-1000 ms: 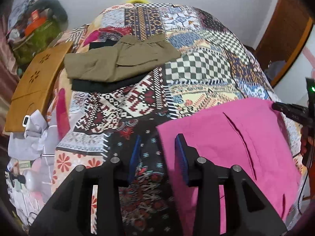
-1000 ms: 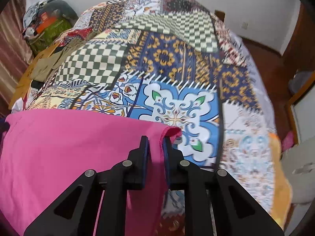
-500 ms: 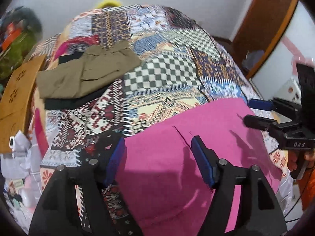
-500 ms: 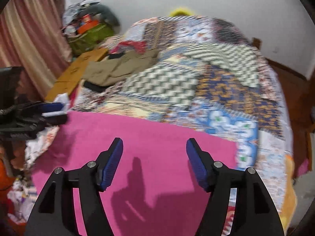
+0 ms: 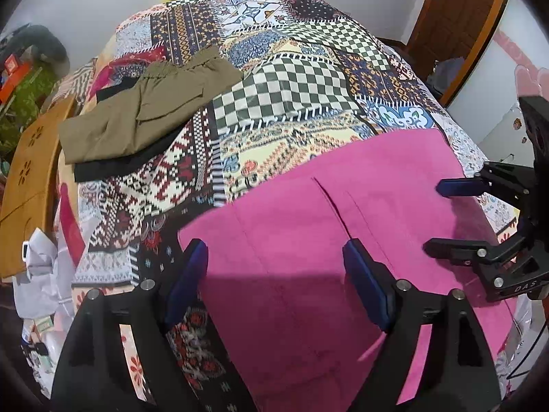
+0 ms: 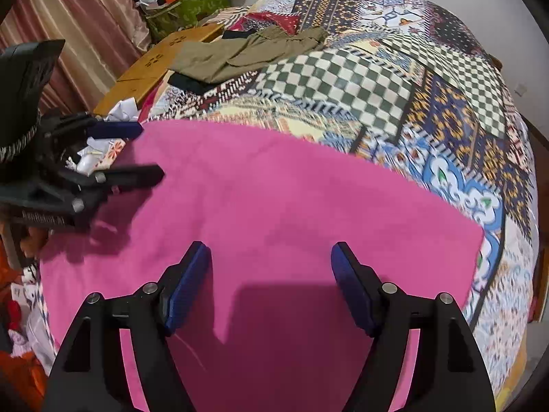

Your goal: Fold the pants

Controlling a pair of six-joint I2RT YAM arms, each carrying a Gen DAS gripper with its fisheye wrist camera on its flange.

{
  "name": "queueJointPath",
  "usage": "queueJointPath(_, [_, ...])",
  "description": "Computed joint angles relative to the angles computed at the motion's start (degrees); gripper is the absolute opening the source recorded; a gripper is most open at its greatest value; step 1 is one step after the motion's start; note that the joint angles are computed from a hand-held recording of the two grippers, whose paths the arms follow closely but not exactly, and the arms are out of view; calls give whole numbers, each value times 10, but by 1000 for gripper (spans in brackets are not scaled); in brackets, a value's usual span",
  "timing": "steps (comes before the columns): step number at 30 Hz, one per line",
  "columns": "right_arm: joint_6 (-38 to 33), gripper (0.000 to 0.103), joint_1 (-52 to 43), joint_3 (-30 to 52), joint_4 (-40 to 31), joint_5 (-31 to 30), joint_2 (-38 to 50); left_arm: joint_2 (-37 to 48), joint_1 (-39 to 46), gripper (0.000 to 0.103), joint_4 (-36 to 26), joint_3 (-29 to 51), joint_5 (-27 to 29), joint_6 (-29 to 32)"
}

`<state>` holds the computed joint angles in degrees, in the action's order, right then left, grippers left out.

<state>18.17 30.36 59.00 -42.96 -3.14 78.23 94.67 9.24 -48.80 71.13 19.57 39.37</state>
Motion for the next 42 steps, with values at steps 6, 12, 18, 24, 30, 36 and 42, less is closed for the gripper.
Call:
queueJointPath(6, [47,74,21,-47,-27,37,-81,-50,20,83,8,-50,-4,9])
queueJointPath(12, [120,75,55,-100,-50,73,-174,-81,54,83,-13,-73,11,15])
queueJointPath(18, [194,77,107,-132,-89,127,-244,-124,90,84,-28,-102,18,41])
queueJointPath(24, [273,79,169,-167,-116,156,-314,-156,143,90,-31,-141,45,75])
queueJointPath(30, [300,81,206,-150,-149,187,-307,-145,169,90,-84,-111,56,89])
queueJointPath(36, [303,81,233,-107,-149,234,-271,-96,193,90,-197,-51,75,89])
queueJointPath(42, [270,81,242,-73,-77,244,-204,-63,217,89,-281,-34,108,125])
